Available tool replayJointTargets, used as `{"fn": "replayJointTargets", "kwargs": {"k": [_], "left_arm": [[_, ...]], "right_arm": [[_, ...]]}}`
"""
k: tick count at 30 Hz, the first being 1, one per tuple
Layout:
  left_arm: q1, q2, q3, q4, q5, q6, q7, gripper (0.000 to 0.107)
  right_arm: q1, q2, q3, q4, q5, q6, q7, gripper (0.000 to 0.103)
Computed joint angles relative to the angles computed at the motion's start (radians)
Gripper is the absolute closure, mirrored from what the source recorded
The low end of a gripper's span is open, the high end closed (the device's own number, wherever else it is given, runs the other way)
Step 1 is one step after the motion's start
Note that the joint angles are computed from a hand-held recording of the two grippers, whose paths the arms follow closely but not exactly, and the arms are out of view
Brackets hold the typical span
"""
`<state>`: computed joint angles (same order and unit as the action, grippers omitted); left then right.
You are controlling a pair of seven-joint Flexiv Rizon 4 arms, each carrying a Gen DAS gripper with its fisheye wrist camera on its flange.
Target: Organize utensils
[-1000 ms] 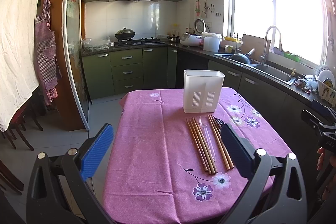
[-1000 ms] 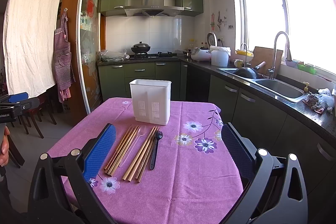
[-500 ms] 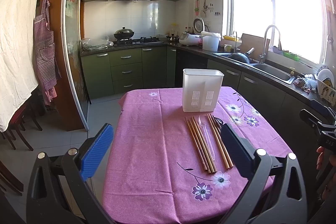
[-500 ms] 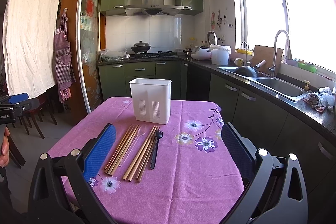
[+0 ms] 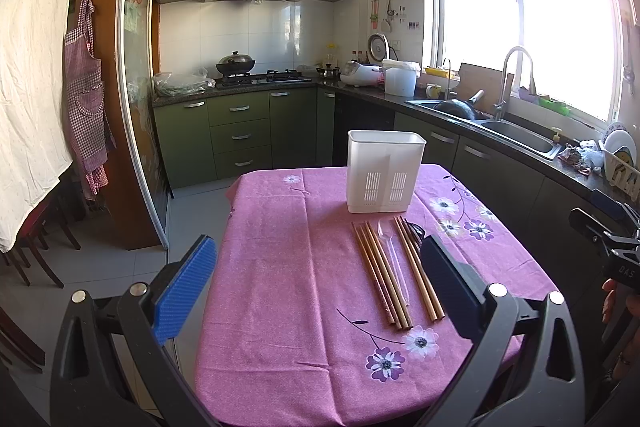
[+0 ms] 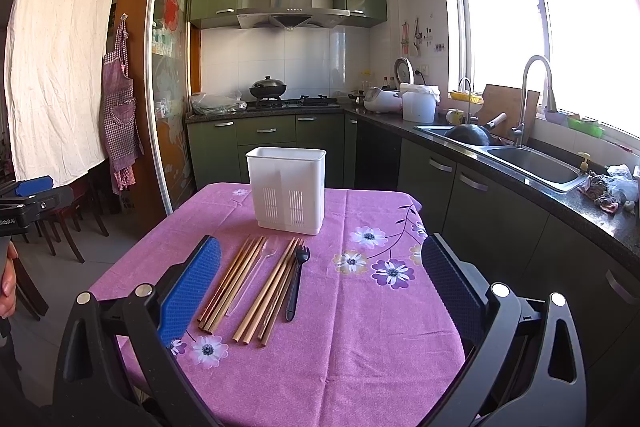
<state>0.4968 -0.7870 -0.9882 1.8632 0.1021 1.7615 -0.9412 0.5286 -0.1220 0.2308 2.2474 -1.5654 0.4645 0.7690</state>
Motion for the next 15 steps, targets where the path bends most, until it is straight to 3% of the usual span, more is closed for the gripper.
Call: {"fn": "replayJointTargets", "kwargs": {"k": [15], "left_arm": [[0.006,-0.002,-0.005,0.005,0.003,0.000,0.003,0.010]], "right_arm": [[-0.002,0.000,0.000,0.001,-0.001,0.002,0.000,0.004]]}}
